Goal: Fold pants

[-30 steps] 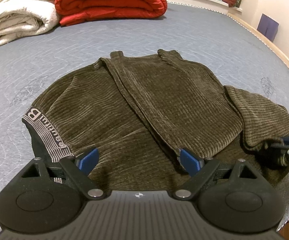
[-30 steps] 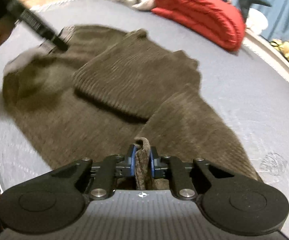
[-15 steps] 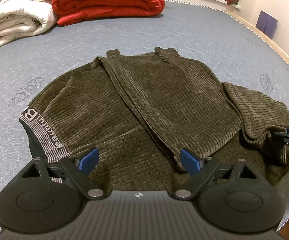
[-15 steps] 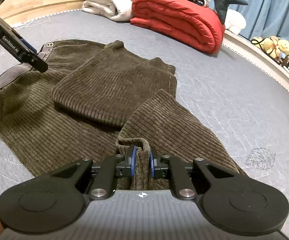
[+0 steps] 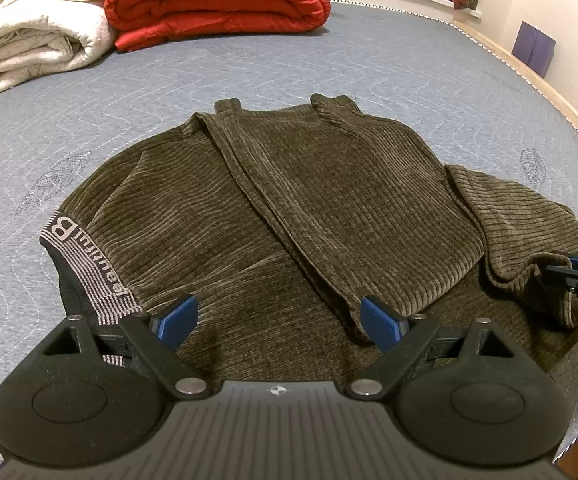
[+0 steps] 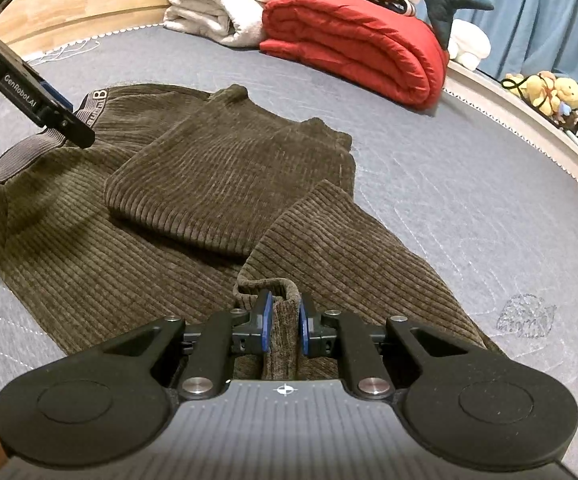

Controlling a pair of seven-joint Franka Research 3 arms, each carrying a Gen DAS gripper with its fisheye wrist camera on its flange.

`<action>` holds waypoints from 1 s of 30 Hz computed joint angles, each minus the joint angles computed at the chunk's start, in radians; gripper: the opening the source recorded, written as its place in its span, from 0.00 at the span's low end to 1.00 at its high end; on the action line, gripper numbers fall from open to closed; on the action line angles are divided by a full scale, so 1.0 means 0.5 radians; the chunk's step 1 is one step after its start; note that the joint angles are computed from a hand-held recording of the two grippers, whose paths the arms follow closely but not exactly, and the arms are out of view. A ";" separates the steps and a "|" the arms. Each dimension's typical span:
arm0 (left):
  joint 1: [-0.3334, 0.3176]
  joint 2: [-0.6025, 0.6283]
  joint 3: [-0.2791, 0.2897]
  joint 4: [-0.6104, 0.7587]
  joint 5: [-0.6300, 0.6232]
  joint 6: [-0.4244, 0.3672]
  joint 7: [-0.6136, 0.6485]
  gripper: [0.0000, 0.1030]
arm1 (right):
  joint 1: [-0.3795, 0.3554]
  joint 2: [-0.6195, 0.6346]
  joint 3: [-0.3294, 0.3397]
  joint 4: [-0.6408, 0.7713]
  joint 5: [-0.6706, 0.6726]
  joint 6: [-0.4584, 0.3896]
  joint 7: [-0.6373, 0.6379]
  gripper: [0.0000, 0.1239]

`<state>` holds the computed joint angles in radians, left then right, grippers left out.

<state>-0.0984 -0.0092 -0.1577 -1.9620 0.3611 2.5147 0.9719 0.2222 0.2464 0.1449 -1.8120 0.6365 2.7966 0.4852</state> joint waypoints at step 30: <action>-0.046 0.097 -0.017 0.108 0.009 -0.026 0.013 0.89 | -0.228 -0.075 -0.005 0.100 0.947 0.135 -0.057 0.10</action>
<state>-0.1216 0.0392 -0.1660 -1.9080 0.3655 2.5015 0.9782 0.1080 0.2087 0.1424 -1.7620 1.1101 2.8642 0.4569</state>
